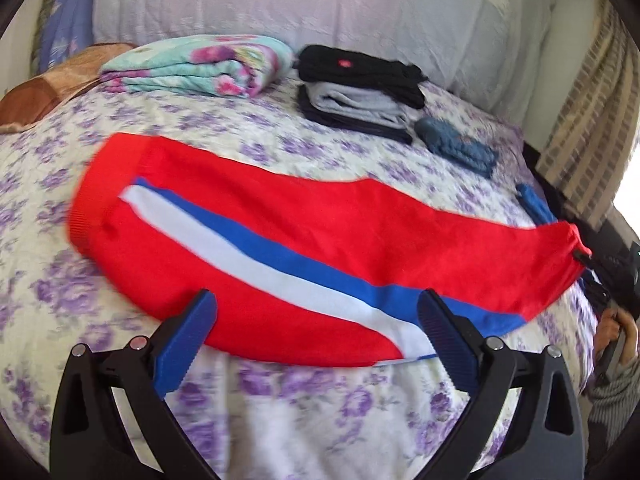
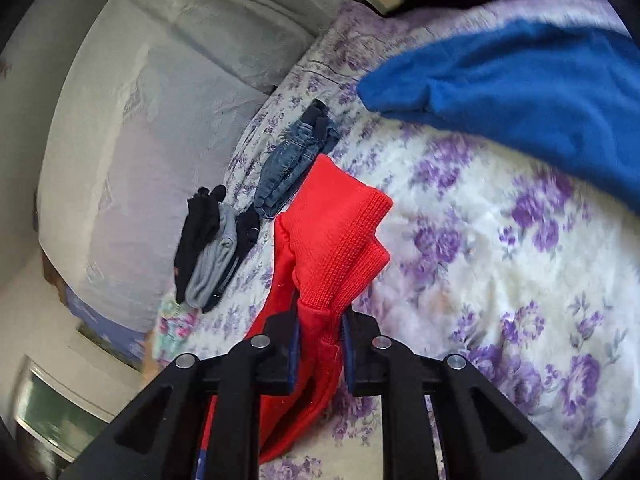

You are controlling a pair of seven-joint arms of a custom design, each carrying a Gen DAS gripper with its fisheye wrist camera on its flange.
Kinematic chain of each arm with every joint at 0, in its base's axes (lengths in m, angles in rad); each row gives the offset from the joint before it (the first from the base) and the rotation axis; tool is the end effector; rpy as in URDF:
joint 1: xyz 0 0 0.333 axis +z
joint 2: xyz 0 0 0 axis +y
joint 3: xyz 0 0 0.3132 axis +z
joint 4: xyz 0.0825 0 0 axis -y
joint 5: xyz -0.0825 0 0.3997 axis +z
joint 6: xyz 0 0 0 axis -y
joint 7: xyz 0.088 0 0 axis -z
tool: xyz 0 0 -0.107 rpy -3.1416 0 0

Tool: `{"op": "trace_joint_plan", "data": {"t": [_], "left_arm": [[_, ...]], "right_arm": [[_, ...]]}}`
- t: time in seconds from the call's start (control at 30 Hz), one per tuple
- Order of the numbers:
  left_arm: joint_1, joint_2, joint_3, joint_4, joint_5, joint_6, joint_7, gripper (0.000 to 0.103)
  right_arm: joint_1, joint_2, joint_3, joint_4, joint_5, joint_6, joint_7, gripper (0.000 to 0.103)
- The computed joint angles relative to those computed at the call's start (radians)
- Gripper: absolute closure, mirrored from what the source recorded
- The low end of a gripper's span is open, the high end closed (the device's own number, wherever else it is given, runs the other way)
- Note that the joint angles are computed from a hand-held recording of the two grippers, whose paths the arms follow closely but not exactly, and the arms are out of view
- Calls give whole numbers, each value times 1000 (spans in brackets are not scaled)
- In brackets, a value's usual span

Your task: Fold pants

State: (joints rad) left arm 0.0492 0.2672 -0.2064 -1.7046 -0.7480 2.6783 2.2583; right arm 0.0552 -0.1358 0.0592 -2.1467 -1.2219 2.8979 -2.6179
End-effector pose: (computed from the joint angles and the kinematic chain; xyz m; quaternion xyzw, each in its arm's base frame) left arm 0.6914 -0.0739 0.5038 -0.5510 0.7150 -0.4094 0.1326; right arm 0.5478 0.1205 0.5234 -0.2853 0.8135 -0.2388 0.4470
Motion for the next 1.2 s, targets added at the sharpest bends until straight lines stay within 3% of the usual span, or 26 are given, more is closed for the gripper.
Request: {"op": "trace_joint_plan", "data": {"t": [0.07, 0.13, 0.27, 0.47, 0.57, 0.63, 0.67, 0.77, 0.87, 0.97, 1.07, 1.13, 1.2], "left_arm": [[23, -6, 4, 7, -41, -3, -2, 5], [40, -11, 11, 14, -76, 10, -14, 5], [62, -13, 22, 29, -108, 34, -35, 5], [87, -9, 38, 31, -103, 48, -75, 5], [101, -15, 38, 20, -112, 41, -74, 5], [108, -18, 38, 13, -122, 45, -67, 5], [110, -19, 38, 11, -127, 44, -63, 5], [113, -12, 40, 14, -129, 35, -68, 5], [112, -8, 40, 16, -124, 27, -77, 5], [110, -1, 41, 21, -112, 17, -90, 5], [108, 3, 41, 23, -100, 2, -106, 5], [102, 5, 46, 25, -74, -1, -128, 5], [94, 9, 51, 30, -40, -8, -156, 5]], "right_arm": [[60, 17, 40, 77, 111, -213, -288, 87], [121, 83, 79, 204, 105, -399, -500, 86], [252, 276, 113, 474, 14, -638, -829, 86], [435, 655, 96, 891, -37, -817, -1351, 86], [509, 783, 71, 1011, -37, -873, -1553, 83], [550, 795, 38, 997, -62, -877, -1591, 77], [564, 792, 26, 987, -64, -877, -1602, 61], [613, 729, -31, 899, -114, -856, -1563, 36], [576, 599, -17, 787, 26, -725, -1516, 33], [527, 510, -31, 737, 191, -598, -1367, 33], [514, 518, -85, 784, 226, -608, -1145, 33], [497, 560, -84, 836, 281, -617, -1146, 33], [483, 626, -68, 899, 372, -640, -1243, 33]]}}
